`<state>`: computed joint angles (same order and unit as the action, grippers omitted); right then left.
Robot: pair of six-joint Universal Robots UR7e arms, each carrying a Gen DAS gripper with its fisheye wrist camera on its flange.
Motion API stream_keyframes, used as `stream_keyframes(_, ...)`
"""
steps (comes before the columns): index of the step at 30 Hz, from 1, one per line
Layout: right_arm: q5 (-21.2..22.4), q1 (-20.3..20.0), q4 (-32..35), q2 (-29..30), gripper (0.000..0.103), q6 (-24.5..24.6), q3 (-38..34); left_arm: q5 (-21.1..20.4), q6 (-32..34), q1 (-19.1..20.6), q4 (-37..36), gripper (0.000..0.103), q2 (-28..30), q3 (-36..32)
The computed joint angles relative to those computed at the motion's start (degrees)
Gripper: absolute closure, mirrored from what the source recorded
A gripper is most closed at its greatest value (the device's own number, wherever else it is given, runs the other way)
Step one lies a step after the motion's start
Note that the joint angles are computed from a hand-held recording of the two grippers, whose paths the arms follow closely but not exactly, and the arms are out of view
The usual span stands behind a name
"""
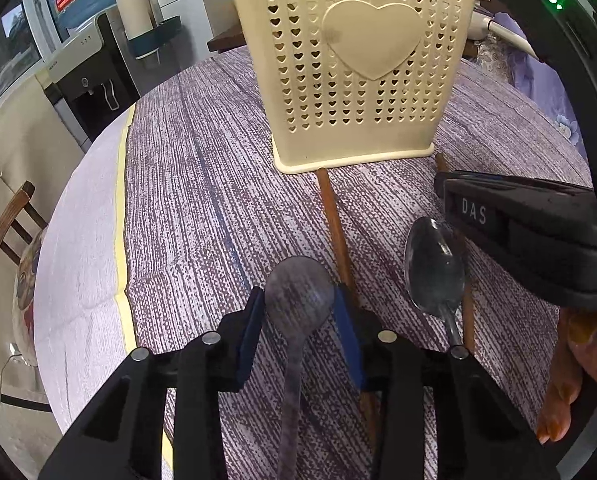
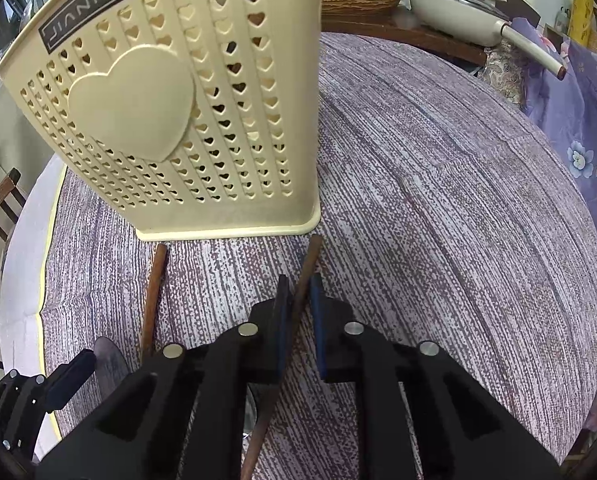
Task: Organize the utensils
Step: 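Grasp the silver spoon with the left tool while the right tool holds its chopstick, then lift the spoon and chopstick with both tools and carry them above the beige holder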
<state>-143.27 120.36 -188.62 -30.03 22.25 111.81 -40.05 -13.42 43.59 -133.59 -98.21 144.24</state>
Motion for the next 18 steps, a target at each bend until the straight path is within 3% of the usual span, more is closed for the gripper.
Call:
stream_keyframes(10, 2.0, -1.3, -3.7, -0.5, 0.092, -3.0, 1.1, -0.9, 0.2, 0.4, -0.8, 0.067, 0.2, -0.3)
stream_keyframes(18, 7.0, -3.7, -11.4, -2.1, 0.093, -6.3, 4.1, -2.1, 1.6, 1.6, -3.7, 0.067, 0.7, -1.1)
